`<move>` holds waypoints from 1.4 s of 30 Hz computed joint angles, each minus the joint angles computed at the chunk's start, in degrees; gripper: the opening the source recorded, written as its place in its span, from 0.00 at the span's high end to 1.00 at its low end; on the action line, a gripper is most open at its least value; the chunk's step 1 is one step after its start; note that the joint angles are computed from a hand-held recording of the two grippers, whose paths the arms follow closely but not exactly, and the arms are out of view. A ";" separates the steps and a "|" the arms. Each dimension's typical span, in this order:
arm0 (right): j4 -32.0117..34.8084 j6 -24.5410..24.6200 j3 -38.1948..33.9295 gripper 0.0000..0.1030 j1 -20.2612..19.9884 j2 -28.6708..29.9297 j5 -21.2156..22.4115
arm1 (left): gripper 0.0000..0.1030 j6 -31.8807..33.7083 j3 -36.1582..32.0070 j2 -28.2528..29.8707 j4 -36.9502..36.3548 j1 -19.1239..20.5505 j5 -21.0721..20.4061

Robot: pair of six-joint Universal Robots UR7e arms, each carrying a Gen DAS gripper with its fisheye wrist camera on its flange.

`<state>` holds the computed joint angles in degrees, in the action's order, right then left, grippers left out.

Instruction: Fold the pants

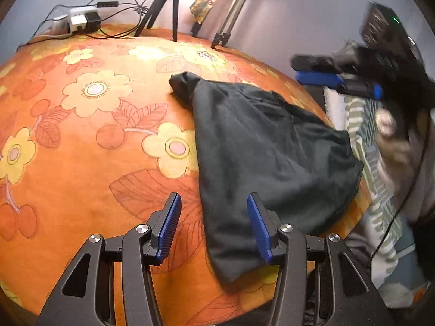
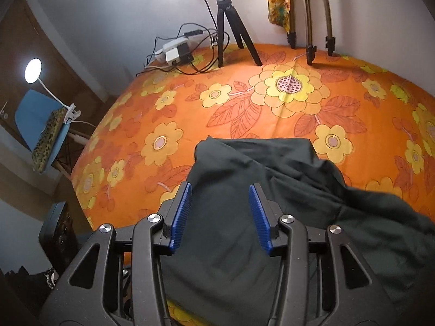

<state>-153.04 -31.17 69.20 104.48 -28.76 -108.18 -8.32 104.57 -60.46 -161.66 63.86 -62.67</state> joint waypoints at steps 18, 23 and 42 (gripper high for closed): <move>-13.76 -0.61 17.39 0.43 1.60 -13.97 2.37 | 0.52 5.70 -18.50 -1.10 20.87 -12.27 14.17; -12.21 0.90 17.25 0.41 0.62 -14.84 3.47 | 0.52 3.65 -13.89 -1.05 14.91 -11.25 12.00; 17.34 8.02 -22.03 0.41 3.73 14.50 -9.70 | 0.52 -8.33 0.87 -0.03 -0.44 -0.48 1.57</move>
<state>-135.71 -23.14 47.17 108.22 -14.26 -117.89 -16.66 105.45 -60.49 -162.11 63.38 -61.10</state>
